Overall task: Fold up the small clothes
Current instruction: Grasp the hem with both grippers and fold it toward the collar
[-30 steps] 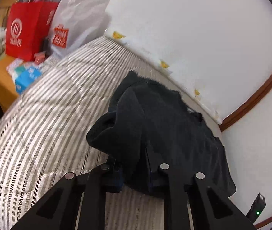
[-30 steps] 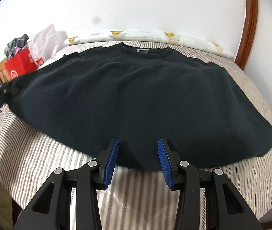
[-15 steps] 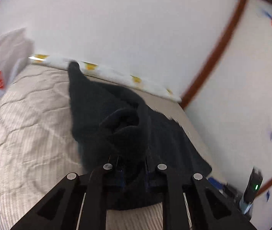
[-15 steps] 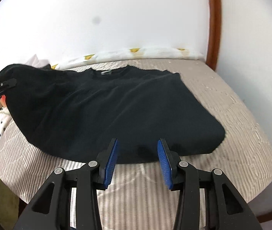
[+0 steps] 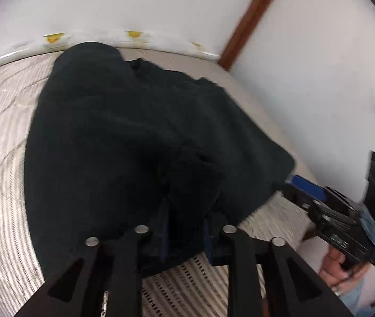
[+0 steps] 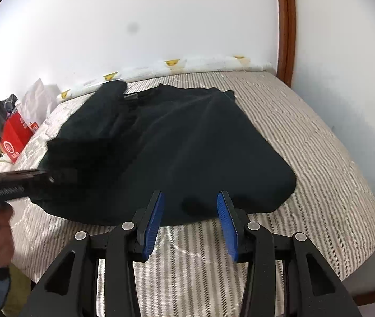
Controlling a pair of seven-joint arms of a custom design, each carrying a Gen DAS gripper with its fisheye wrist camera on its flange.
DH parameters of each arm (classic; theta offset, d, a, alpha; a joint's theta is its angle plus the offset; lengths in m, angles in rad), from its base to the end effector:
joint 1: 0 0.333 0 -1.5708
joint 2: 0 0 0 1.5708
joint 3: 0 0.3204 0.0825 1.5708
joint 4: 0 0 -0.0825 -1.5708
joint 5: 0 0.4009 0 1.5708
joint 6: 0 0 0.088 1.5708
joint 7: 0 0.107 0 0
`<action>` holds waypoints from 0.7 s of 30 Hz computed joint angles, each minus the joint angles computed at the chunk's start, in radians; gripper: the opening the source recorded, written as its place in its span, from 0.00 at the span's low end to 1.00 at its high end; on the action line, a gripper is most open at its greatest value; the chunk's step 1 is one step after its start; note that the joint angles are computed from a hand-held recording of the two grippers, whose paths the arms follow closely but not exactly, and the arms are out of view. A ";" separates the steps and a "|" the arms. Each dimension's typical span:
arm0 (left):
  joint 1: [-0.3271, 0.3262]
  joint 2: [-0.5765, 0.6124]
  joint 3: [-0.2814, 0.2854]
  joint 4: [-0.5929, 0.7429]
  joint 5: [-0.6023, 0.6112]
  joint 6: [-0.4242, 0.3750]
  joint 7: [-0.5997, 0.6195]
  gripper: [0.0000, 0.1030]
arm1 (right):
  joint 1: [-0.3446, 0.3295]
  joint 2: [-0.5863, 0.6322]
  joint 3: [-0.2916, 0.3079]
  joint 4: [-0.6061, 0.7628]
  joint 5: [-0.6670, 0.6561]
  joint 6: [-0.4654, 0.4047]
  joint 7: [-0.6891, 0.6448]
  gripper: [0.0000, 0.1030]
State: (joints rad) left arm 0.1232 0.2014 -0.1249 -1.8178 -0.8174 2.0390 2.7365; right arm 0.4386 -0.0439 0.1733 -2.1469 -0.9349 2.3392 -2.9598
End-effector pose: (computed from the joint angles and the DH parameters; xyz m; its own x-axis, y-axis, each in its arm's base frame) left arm 0.6396 -0.0374 0.4436 -0.7376 -0.5636 0.3719 -0.6598 0.4843 -0.5745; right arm 0.4731 0.3174 0.4462 -0.4733 -0.8737 -0.1124 -0.5969 0.4119 -0.6885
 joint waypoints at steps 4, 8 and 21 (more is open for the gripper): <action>0.033 -0.015 0.011 0.007 -0.021 -0.071 0.079 0.39 | -0.001 0.018 -0.004 0.031 -0.018 0.040 0.001 0.42; 0.062 -0.071 0.037 -0.048 -0.091 -0.047 0.185 0.69 | -0.005 0.030 -0.014 0.053 -0.067 0.154 0.041 0.59; 0.120 -0.008 0.074 -0.089 -0.050 0.116 0.157 0.71 | 0.022 0.257 -0.098 0.234 0.011 0.396 0.056 0.64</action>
State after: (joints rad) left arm 0.2434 0.1934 -0.0505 -1.9072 -0.8670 2.1552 2.8934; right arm 0.4610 0.2128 0.0756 -1.9131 -0.9236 2.7356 -2.9038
